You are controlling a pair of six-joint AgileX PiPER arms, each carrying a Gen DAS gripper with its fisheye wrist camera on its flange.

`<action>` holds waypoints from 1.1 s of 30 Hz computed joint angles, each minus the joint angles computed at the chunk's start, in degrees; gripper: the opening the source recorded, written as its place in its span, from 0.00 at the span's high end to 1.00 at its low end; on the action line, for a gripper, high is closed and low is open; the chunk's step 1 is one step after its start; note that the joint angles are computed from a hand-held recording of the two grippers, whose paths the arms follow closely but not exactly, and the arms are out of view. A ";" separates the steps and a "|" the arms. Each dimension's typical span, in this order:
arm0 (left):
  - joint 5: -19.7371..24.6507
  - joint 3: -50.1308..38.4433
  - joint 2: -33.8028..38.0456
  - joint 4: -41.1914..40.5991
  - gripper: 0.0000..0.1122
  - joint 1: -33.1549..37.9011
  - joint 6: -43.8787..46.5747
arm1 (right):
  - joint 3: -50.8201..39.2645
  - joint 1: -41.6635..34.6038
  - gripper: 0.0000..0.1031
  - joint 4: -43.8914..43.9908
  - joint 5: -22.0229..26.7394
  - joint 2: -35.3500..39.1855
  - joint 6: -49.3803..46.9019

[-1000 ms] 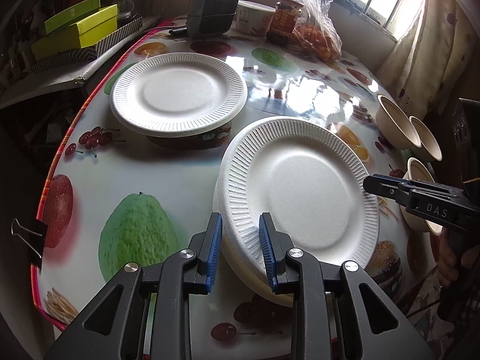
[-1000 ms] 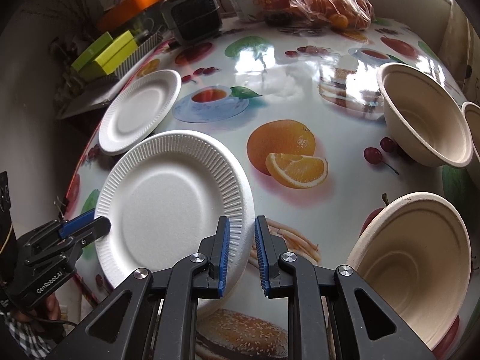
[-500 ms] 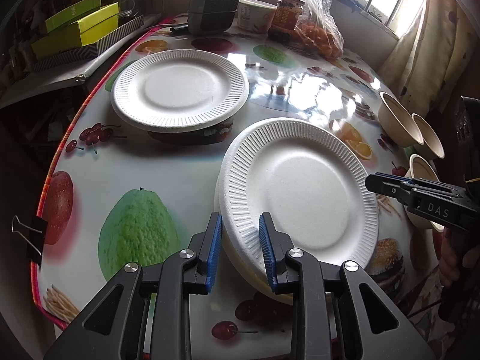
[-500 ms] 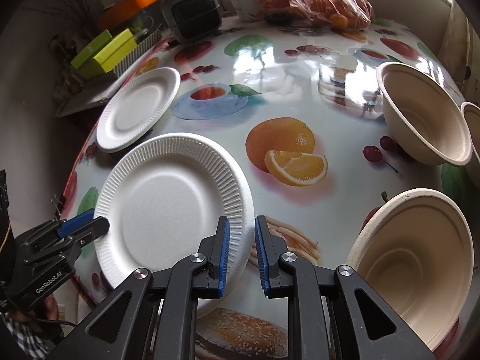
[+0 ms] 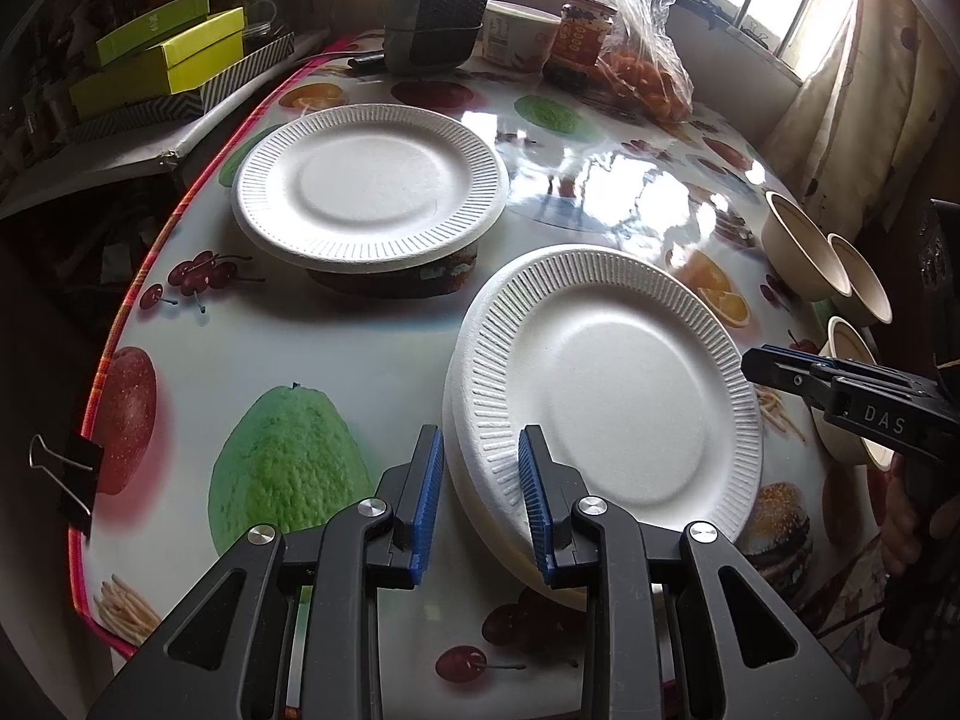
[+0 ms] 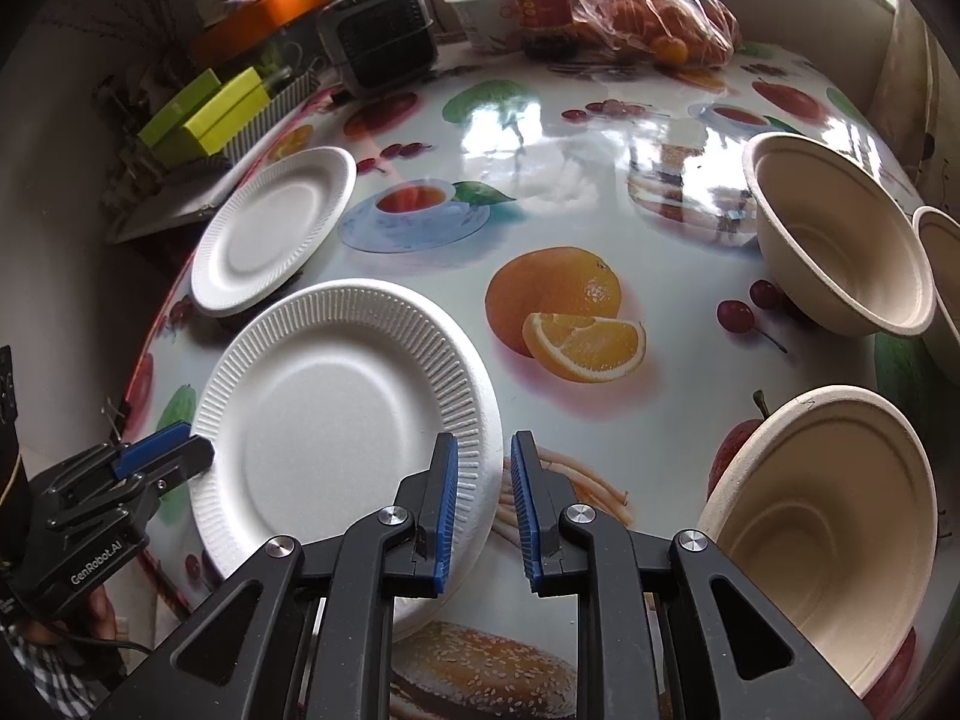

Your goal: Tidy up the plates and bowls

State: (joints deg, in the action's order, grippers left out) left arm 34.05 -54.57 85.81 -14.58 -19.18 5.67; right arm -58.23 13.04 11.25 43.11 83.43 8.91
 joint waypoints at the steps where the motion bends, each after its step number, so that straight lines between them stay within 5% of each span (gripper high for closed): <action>1: -0.10 0.05 -0.18 -0.11 0.74 0.09 0.28 | -0.03 -0.13 0.79 0.12 0.00 -0.21 -0.07; 18: -0.16 -3.12 -3.42 -0.28 0.66 5.80 2.89 | -5.92 5.77 0.54 -8.10 -1.23 -3.11 8.05; 33: 2.06 -10.35 0.49 -7.33 0.65 17.29 11.46 | -19.96 11.16 0.51 -9.15 -2.11 7.01 11.56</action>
